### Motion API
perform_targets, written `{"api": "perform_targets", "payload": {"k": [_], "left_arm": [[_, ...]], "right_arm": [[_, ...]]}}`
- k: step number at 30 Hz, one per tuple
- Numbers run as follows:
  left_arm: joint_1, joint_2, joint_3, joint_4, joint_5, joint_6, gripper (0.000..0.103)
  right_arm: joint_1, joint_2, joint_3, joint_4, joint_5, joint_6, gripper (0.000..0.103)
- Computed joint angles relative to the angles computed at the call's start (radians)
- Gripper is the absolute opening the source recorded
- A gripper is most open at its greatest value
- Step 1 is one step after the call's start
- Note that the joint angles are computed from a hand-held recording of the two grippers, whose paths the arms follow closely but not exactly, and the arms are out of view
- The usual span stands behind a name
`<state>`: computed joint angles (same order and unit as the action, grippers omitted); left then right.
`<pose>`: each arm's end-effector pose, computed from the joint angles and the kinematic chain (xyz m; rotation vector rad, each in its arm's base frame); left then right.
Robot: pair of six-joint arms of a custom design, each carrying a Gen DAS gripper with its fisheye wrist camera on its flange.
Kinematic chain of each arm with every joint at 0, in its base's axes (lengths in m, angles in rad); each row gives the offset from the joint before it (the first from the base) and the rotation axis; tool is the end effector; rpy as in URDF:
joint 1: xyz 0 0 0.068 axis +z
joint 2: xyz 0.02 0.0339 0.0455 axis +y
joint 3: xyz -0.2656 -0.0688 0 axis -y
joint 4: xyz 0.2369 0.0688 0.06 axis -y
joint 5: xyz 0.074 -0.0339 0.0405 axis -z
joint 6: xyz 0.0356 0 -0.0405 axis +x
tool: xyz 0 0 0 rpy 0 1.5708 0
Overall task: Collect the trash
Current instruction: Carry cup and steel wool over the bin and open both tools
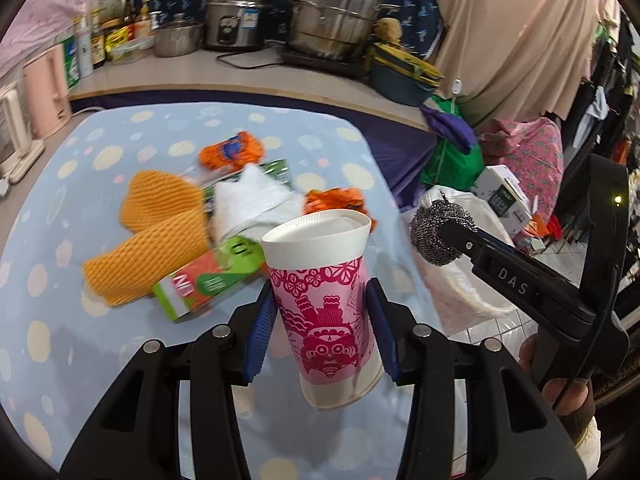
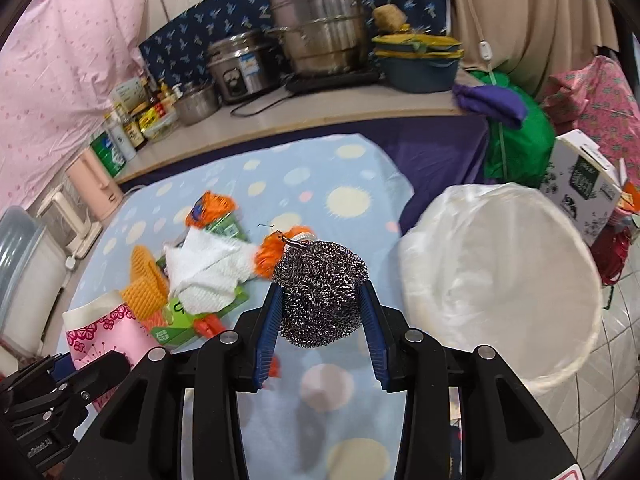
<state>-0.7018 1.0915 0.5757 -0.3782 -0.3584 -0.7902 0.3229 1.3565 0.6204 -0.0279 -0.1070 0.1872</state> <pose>0.1611 -0.1199 0.2008 -0.2589 2.3905 -0.2539 0.2438 0.0856 0.1828 -0.2138 2.3507 0.3764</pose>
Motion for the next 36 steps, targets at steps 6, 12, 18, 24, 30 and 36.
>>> {"api": "perform_targets", "payload": {"k": [6, 12, 18, 24, 30, 36], "left_arm": [[-0.054, 0.197, 0.157, 0.098, 0.016, 0.068, 0.043], [-0.074, 0.445, 0.355, 0.189, 0.049, 0.138, 0.043], [-0.068, 0.698, 0.569, 0.223, 0.105, 0.186, 0.044], [-0.061, 0.892, 0.735, 0.193, 0.152, 0.194, 0.044], [-0.058, 0.99, 0.827, 0.165, 0.184, 0.187, 0.046], [-0.052, 0.998, 0.825, 0.168, 0.18, 0.153, 0.059]], "right_arm": [[-0.216, -0.055, -0.027, -0.019, -0.061, -0.057, 0.038], [-0.402, 0.023, -0.016, 0.025, -0.102, -0.121, 0.038], [-0.508, 0.171, 0.033, 0.082, -0.135, -0.144, 0.038], [-0.544, 0.288, 0.071, 0.127, -0.144, -0.153, 0.039], [-0.564, 0.349, 0.093, 0.155, -0.159, -0.125, 0.042], [-0.565, 0.332, 0.09, 0.162, -0.149, -0.114, 0.044]]}}
